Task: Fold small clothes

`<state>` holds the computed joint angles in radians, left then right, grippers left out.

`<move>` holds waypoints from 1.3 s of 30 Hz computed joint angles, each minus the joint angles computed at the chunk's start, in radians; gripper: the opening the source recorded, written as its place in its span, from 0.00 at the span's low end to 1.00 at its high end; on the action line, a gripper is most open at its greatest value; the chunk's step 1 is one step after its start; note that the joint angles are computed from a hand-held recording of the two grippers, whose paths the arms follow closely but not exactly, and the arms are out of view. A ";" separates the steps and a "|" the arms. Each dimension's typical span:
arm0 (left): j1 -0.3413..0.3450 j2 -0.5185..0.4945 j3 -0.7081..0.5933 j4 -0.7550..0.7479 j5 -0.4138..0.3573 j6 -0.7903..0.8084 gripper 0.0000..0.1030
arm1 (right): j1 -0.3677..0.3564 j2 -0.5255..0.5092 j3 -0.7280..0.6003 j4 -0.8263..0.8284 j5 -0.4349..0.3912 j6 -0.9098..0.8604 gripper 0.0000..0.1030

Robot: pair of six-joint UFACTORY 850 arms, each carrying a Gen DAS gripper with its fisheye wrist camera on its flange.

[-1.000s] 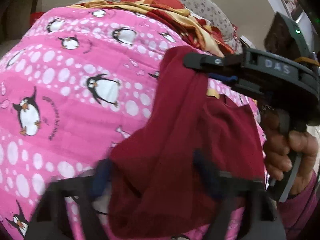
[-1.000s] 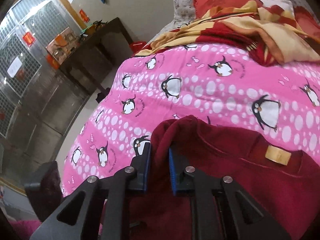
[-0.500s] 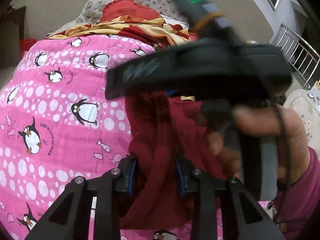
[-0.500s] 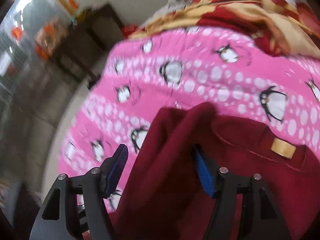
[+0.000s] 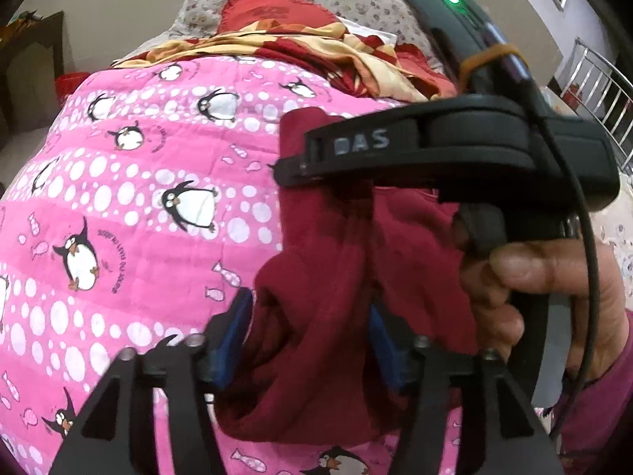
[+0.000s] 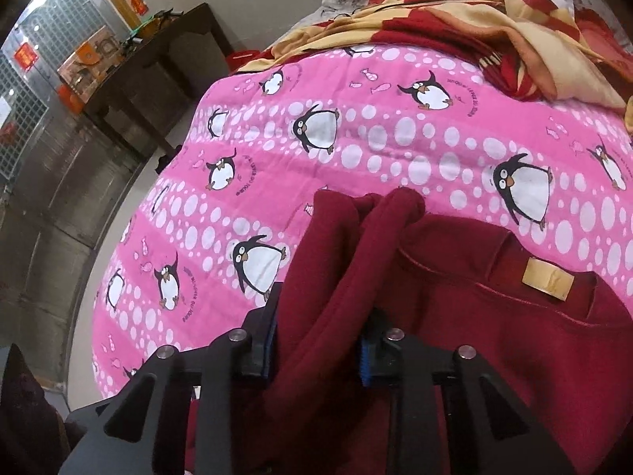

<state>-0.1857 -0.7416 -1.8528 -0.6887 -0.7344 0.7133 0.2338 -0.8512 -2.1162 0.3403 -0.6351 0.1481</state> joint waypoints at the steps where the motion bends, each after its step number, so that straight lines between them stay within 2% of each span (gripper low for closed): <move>1: 0.001 0.001 0.003 0.002 0.007 -0.003 0.66 | -0.001 0.003 0.007 0.009 0.005 -0.005 0.31; 4: 0.003 0.005 0.011 0.016 0.016 -0.005 0.70 | -0.008 0.014 0.029 0.054 0.015 -0.031 0.31; 9: 0.001 0.009 0.025 0.021 0.015 0.005 0.69 | -0.022 0.030 0.062 0.140 0.027 -0.103 0.31; 11: 0.001 0.018 0.038 -0.005 0.006 0.033 0.54 | -0.021 0.045 0.090 0.142 0.051 -0.126 0.30; 12: 0.000 0.016 0.033 -0.003 -0.010 0.036 0.41 | -0.021 0.057 0.109 0.142 0.065 -0.136 0.25; 13: -0.001 0.014 0.026 -0.005 -0.030 0.041 0.33 | -0.023 0.072 0.133 0.154 0.079 -0.148 0.23; 16: -0.003 0.024 0.022 -0.051 -0.079 0.081 0.25 | -0.035 0.126 0.207 0.230 0.112 -0.219 0.19; 23: -0.053 0.067 0.000 -0.163 -0.188 0.218 0.24 | -0.104 0.330 0.439 0.399 0.179 -0.439 0.19; 26: -0.098 0.076 -0.005 -0.183 -0.226 0.263 0.24 | -0.142 0.418 0.537 0.360 0.200 -0.423 0.19; 29: -0.153 0.080 0.000 -0.172 -0.243 0.291 0.24 | -0.180 0.502 0.645 0.224 0.226 -0.317 0.18; 32: -0.204 0.073 0.018 -0.168 -0.243 0.322 0.24 | -0.209 0.543 0.723 0.127 0.239 -0.215 0.18; 34: -0.234 0.051 0.021 -0.141 -0.254 0.305 0.24 | -0.222 0.548 0.777 0.005 0.259 -0.086 0.18; 37: -0.262 0.030 0.021 -0.087 -0.259 0.261 0.29 | -0.246 0.521 0.818 0.055 0.273 -0.090 0.19; 39: -0.257 0.026 -0.001 -0.063 -0.303 0.247 0.34 | -0.267 0.521 0.848 0.198 0.282 -0.184 0.21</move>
<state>-0.4424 -0.7158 -1.8539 -0.7513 -1.0374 0.9604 -0.0334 -0.3306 -1.2681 0.5382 -0.3534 -0.0359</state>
